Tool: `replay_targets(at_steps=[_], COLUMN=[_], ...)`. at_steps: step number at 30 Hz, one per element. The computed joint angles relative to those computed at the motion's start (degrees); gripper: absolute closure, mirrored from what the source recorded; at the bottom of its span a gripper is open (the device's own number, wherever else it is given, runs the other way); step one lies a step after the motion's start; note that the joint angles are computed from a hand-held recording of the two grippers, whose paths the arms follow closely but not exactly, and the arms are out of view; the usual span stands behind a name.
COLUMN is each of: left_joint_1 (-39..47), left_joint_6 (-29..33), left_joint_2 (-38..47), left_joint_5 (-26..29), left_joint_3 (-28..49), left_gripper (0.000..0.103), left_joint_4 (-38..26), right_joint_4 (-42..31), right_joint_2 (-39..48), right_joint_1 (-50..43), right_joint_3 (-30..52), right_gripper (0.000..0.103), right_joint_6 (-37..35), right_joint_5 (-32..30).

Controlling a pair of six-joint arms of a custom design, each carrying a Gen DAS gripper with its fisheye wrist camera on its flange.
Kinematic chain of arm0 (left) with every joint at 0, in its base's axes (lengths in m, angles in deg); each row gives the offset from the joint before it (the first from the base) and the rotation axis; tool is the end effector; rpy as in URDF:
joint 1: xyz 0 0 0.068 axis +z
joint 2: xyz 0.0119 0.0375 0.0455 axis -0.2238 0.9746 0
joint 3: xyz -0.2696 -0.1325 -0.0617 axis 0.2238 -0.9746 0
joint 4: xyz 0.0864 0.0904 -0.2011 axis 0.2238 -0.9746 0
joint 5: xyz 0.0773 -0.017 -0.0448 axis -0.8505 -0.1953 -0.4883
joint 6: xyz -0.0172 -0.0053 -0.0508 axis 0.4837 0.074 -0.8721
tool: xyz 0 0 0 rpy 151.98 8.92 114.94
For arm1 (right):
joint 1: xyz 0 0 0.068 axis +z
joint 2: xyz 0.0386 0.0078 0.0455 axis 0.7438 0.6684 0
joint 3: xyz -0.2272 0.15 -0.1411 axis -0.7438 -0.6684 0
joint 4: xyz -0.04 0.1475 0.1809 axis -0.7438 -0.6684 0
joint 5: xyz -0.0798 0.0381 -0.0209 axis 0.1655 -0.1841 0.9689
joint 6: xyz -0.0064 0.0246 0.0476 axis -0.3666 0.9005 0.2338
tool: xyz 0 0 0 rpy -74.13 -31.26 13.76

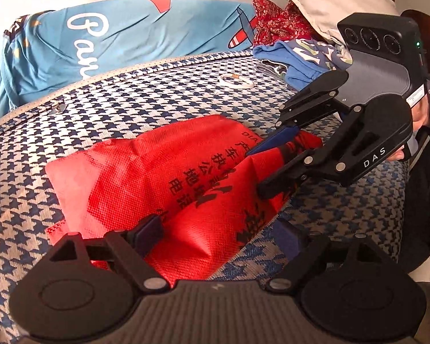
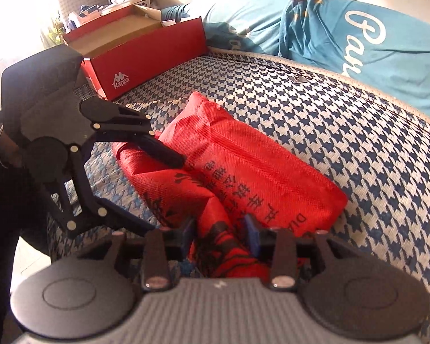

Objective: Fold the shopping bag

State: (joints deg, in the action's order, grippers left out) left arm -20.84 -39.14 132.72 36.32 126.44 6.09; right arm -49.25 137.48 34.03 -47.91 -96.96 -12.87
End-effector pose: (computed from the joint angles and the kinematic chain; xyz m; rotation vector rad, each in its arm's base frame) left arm 0.2985 -0.0638 0.0698 1.1079 2.1606 -0.6642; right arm 0.2714 -0.0482 0.1054 -0.7843 2.4059 0.4080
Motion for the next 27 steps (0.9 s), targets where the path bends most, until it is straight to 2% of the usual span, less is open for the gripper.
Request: replay_targets(at_steps=[4, 11, 15, 19, 27], left_joint_1=[0.2, 2.9, 1.5, 1.1, -0.7], left_joint_6=[3.5, 8.6, 9.5, 3.2, -1.5], left_joint_2=[-3.5, -7.3, -6.5, -3.8, 0.6], left_joint_5=[-1.5, 8.3, 6.8, 5.0, 1.7], left_joint_3=[-3.2, -2.8, -3.5, -2.7, -2.8], left_gripper=[0.019, 0.019, 0.019, 0.018, 0.016], left_joint_4=[1.6, -6.4, -6.0, -2.5, 4.6], right_joint_4=[-1.7, -3.0, -3.1, -2.3, 1.7], right_joint_2=[1.0, 1.9, 2.0, 1.7, -0.1], right_joint_1=[-1.1, -1.8, -1.8, -1.3, 0.3], right_joint_3=[1.4, 2.5, 2.6, 2.1, -0.7], right_gripper=[0.068, 0.068, 0.068, 0.068, 0.064], right_joint_6=[0.2, -0.3, -0.2, -0.2, -0.4], right_joint_5=[-1.1, -1.9, -1.8, -1.2, 0.9])
